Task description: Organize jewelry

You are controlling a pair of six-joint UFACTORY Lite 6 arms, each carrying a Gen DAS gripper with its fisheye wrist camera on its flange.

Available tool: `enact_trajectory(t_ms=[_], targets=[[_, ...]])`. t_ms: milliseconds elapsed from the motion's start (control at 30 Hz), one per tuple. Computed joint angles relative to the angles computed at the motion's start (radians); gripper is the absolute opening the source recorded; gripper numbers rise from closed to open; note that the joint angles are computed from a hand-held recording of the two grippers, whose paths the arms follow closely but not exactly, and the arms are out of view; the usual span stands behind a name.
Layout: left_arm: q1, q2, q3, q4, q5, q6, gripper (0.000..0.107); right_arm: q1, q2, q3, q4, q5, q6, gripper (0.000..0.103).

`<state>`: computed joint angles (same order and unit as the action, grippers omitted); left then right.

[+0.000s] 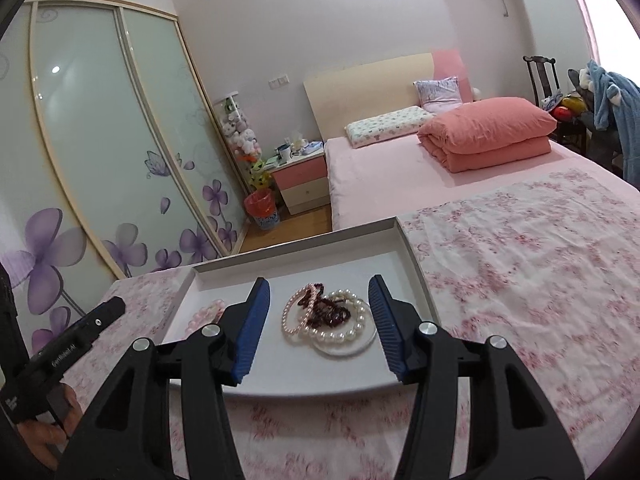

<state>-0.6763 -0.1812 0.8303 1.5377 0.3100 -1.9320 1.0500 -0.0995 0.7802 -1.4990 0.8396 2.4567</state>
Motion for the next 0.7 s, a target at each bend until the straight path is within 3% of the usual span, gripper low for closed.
enact_trajectory(t_ms=[100,333,533,633,700], targets=[[-0.015,-0.138,-0.079,-0.138,0.035,0.132,0.051,0.081,-0.025,0.01,0.064,0.066,-0.042,0.059],[-0.163,-0.409,-0.214,-0.32,0.229,0.301,0.059,0.315,0.012,0.096,0.2,0.314,-0.129,0.071],[-0.44,-0.561,-0.292,-0.33,0.532,0.277,0.087,0.457,0.084,0.158,0.277,0.455,-0.136,0.087],[-0.604,-0.588,-0.308,-0.32,0.705,0.23,0.097,0.512,0.119,0.181,0.298,0.508,-0.126,0.097],[-0.709,-0.592,-0.315,-0.318,0.814,0.192,0.099,0.545,0.149,0.203,0.309,0.543,-0.129,0.101]])
